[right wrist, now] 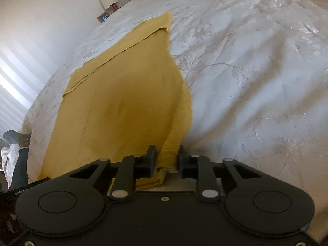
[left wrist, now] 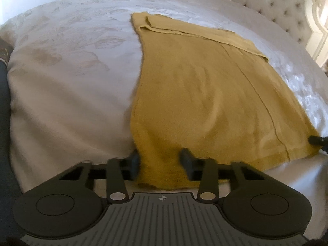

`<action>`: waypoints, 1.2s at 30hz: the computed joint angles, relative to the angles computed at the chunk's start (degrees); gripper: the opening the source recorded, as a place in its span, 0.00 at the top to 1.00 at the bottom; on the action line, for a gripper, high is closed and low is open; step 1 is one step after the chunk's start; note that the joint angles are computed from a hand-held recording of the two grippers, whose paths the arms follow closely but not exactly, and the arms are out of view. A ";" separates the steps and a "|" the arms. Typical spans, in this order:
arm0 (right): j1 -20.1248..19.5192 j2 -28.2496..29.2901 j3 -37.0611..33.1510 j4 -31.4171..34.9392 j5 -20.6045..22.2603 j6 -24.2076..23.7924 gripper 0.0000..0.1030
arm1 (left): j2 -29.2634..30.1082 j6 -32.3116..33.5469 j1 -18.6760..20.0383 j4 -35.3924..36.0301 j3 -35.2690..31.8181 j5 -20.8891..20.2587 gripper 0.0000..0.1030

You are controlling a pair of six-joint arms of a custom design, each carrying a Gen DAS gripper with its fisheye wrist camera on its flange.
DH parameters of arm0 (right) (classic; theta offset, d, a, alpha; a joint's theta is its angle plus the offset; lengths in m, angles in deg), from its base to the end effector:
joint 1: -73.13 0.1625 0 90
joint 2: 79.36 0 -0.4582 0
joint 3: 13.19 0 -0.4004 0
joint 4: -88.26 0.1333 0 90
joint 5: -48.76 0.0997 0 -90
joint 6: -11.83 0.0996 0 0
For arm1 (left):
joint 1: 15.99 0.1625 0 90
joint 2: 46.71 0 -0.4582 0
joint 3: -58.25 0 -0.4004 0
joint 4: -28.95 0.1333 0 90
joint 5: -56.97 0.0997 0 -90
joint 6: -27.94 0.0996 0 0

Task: Fold small clothes
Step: 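Close both grippers on the sweater hem and lift it toward the collar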

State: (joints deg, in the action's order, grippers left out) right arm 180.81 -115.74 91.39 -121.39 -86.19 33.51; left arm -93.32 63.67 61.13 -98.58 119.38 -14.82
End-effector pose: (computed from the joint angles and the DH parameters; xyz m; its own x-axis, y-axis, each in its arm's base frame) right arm 0.2528 -0.5858 0.0966 -0.8524 0.5088 0.1202 0.1352 0.4367 -0.8894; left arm -0.0250 -0.8469 0.3470 -0.6540 0.5992 -0.4618 0.7232 0.6743 -0.1493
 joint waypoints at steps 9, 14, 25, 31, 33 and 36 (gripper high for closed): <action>0.91 1.00 -1.57 -4.42 0.00 -5.70 0.82 | -0.52 -0.61 0.25 -1.25 -0.10 -4.54 0.95; 0.83 1.02 -1.91 -10.33 1.82 -7.04 0.82 | -0.09 -2.36 0.16 -2.24 -2.26 -8.30 0.95; -0.37 0.62 -6.99 -11.82 5.17 -13.46 0.82 | 4.56 -3.13 -0.49 -1.44 -10.84 -13.30 0.95; -2.25 0.60 -12.90 -10.28 7.89 -17.75 0.82 | 10.70 -4.57 -0.97 0.77 -21.30 -15.46 0.95; -2.95 0.89 -15.61 -9.25 8.62 -19.51 0.82 | 13.74 -4.46 -1.22 2.15 -26.61 -16.02 0.95; -4.39 1.51 -20.22 -7.12 10.03 -21.02 0.82 | 19.71 -3.56 -1.66 4.98 -36.87 -16.53 0.95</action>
State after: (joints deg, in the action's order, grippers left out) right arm 176.42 -114.23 71.17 -128.52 -76.16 12.49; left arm -73.61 60.11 59.47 -93.61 82.51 -31.35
